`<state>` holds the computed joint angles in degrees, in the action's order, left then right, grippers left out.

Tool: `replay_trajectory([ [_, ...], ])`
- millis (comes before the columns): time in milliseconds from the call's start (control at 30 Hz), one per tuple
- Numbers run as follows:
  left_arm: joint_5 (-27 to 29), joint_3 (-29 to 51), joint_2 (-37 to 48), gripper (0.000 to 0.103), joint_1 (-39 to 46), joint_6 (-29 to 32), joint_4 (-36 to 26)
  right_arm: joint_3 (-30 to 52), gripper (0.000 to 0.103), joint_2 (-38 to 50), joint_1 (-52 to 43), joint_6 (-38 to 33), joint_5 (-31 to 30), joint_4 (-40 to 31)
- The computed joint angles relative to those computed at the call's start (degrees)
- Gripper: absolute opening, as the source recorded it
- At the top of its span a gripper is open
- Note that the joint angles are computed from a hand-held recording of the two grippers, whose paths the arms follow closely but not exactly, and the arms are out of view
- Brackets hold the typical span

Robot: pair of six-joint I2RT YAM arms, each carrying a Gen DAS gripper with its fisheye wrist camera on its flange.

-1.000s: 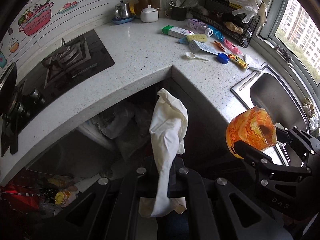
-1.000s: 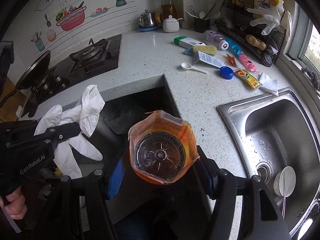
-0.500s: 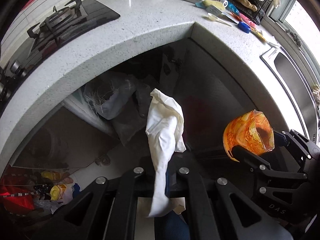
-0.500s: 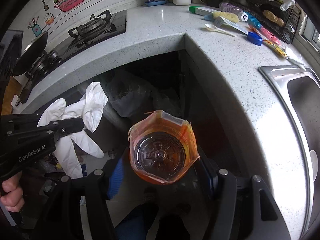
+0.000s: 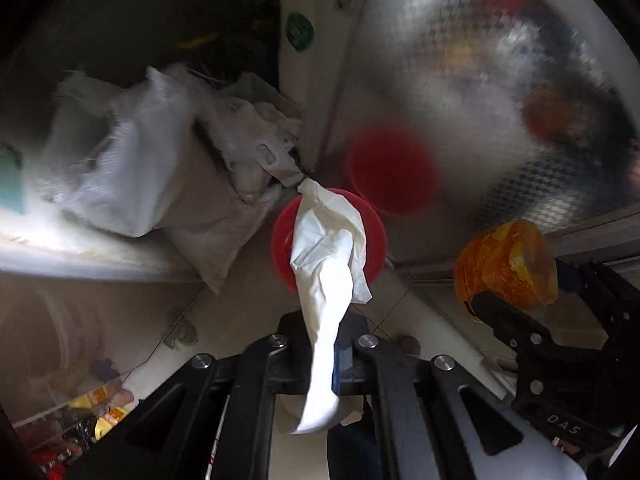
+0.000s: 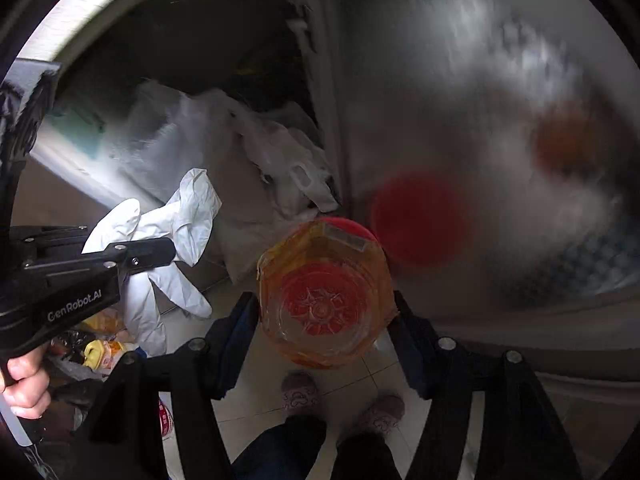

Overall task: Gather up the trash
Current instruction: 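Carry the glove and orange cup down toward the red bin with both tools, then open the left tool to drop the glove while the right tool drops the cup into the bin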

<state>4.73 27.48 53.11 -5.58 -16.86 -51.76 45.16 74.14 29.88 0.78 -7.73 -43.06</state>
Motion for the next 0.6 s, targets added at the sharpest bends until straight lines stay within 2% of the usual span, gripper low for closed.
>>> replay_trajectory([
  [167,0.8,-5.2,19.9,0.003,-0.9,4.0,23.0,-6.5,0.062,6.5,-1.9,2.4,2.1,11.6],
  [300,0.9,-4.6,34.2,0.003,-3.0,5.8,35.6,-7.2,0.062,13.6,-2.7,3.6,3.3,18.3],
  [533,1.7,-3.5,45.5,0.004,-3.5,9.1,45.2,-6.9,0.062,19.8,-4.8,2.9,4.5,23.1],
  [600,1.6,-2.8,47.4,0.011,-3.0,9.6,46.2,-6.8,0.062,20.9,-5.2,2.5,4.6,23.8],
])
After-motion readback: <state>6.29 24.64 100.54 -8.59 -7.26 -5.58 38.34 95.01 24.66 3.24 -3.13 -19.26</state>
